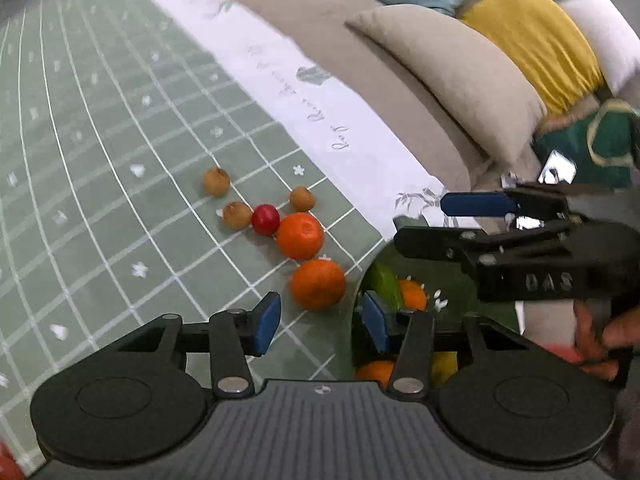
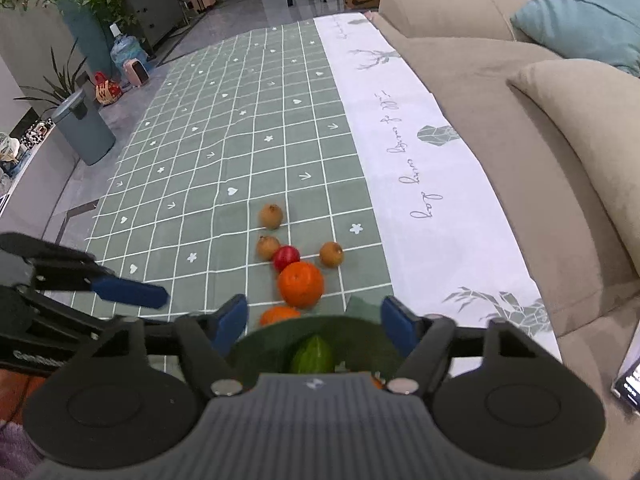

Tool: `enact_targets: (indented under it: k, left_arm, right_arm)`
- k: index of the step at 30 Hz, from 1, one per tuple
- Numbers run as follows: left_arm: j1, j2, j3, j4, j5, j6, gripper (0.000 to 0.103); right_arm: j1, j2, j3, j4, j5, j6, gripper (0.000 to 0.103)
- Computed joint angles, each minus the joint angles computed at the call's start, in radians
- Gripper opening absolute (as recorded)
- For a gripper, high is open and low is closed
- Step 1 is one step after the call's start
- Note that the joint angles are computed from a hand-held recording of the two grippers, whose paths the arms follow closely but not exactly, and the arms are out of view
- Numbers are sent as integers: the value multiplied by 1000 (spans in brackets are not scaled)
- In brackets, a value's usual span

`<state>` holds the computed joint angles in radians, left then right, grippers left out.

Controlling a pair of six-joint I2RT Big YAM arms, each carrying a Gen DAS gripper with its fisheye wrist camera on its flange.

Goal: Organize fruits
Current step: 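Grasp a mandarin with the left tool while the right tool grasps another mandarin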

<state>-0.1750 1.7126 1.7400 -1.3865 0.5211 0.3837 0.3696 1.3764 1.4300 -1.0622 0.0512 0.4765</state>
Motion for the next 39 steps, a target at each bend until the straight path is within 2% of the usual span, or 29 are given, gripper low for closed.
enact_targets:
  k: [6,14,18,24,30,34,39]
  left_arm:
    - [-18,108,83,-48,27,-168,55]
    - [-39,197,129,-93,13,-325,55]
    - [-45,224,143,-117,11,-364,56]
    - [-48,238,153,-134,19,-386,53]
    - [-41,205,116,-80,-8,-392,50]
    - [-13,176,107,-57,-48,-342,50]
    - [10,149,97,-23,-153,-239,50]
  right_arm:
    - [-23,32,19,8,-2,-27,66]
    - [-60,63,24,24,-13,-73,66]
    - [-71,76,26,30,-20,-96,66]
    - [-82,104,41,28,-50,-125,66]
    - [-86,129,58,17,-102,-131,65]
    - [-70,162,88,-9,-123,-161,63]
    - [-37,224,139,-61,-123,-235,58]
